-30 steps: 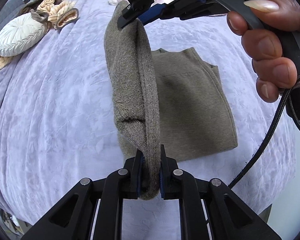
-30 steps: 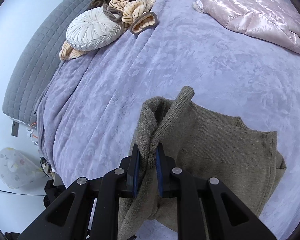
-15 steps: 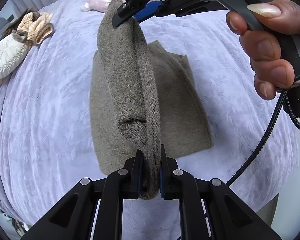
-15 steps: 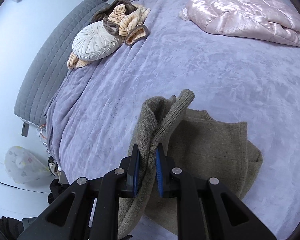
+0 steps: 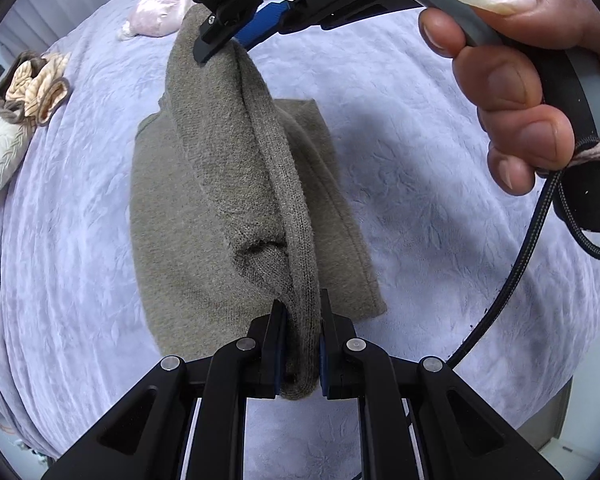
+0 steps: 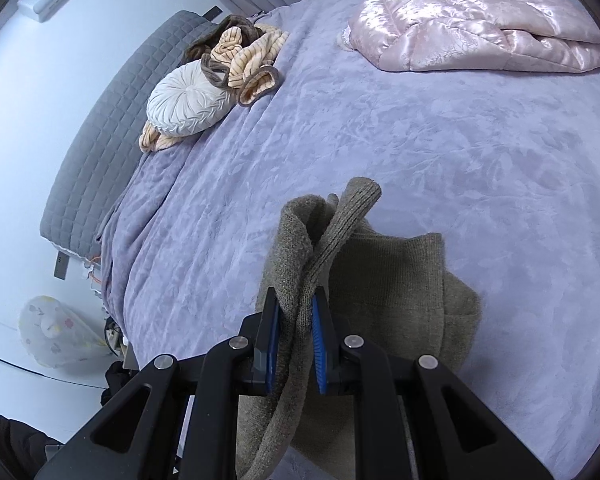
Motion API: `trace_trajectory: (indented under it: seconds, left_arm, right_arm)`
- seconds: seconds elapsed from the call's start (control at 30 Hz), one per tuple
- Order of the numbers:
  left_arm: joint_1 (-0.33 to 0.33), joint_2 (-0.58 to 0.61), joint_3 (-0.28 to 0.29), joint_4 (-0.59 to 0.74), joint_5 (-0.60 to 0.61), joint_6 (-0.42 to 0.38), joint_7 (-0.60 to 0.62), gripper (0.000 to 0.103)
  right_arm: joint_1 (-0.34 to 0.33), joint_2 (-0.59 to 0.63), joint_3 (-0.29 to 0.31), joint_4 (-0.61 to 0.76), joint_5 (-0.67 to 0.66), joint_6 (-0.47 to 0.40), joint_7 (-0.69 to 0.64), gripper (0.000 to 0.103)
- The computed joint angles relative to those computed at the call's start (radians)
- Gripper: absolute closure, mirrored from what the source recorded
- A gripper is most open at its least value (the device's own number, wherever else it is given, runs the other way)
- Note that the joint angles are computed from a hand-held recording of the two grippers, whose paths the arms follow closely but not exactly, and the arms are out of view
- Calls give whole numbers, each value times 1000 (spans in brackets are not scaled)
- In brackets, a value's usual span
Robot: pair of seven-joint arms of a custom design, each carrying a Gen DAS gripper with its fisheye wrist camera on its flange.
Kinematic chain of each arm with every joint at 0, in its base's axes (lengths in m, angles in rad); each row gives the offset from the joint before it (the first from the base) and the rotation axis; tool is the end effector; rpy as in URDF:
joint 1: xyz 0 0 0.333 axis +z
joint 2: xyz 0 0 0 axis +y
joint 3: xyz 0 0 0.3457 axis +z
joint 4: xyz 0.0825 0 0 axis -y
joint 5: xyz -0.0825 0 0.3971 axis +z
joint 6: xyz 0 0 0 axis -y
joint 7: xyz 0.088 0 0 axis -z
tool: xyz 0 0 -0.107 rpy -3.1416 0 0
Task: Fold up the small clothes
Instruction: 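Lift the side edge with both grippers and fold it across the sweater, then open both grippers and release the folded side onto the sweater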
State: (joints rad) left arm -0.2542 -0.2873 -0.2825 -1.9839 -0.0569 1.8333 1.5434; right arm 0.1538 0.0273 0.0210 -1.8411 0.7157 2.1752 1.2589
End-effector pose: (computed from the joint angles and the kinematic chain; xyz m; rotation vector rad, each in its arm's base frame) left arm 0.4105 -0.2697 0.6195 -1.5697 2.6222 -0.1514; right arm 0.6010 0.1313 0.5723 -1.8661 1.5896 0.2598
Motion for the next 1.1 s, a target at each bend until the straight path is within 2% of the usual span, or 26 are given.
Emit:
trace_trajectory:
  seconds: [0.23, 0.5, 0.53, 0.57, 0.6, 0.67, 0.73, 0.77, 0.8, 0.87, 0.93, 1.0, 1.1]
  left_arm:
    - [-37, 73, -38, -22, 48, 17, -27, 89]
    - [-76, 120, -43, -38, 103, 26, -50, 88]
    - [-78, 118, -41, -38, 103, 26, -52, 86]
    - [-79, 114, -33, -39, 80, 26, -47, 70]
    - [-78, 103, -18, -50, 30, 30, -28, 47]
    - [-70, 76, 5, -61, -47, 27, -8, 26]
    - [-60, 29, 21, -83, -89, 28, 20, 26]
    - [-55, 6, 35, -90, -126, 21, 46, 26]
    - [-48, -18, 54, -98, -170, 17, 78, 26]
    - [-27, -58, 88, -111, -248, 34, 132, 26]
    - [5, -72, 111, -113, -298, 67, 154, 26]
    - [39, -36, 125, -94, -330, 97, 153, 26]
    - [89, 36, 126, -79, -305, 143, 137, 26]
  right_arm:
    - [-37, 3, -26, -95, 11, 20, -22, 87]
    - [-67, 27, -29, -161, -6, 57, -33, 87]
    - [-69, 32, -29, -162, -11, 59, -29, 87]
    - [-72, 36, -29, -166, -17, 58, -25, 87]
    - [-77, 38, -30, -168, -11, 53, -28, 85]
    - [-87, 38, -34, -171, -9, 41, -12, 80]
    - [-98, 33, -39, -168, -13, 20, 9, 76]
    - [-104, 22, -43, -174, -10, 15, 10, 67]
    - [-105, 8, -44, -183, -11, 21, 15, 53]
    - [-105, -34, -49, -211, 0, 36, 1, 39]
    - [-96, -66, -54, -228, 12, 41, -21, 39]
    - [-81, -92, -58, -238, 56, 50, -60, 39]
    - [-57, -79, -66, -211, 160, 21, -129, 39]
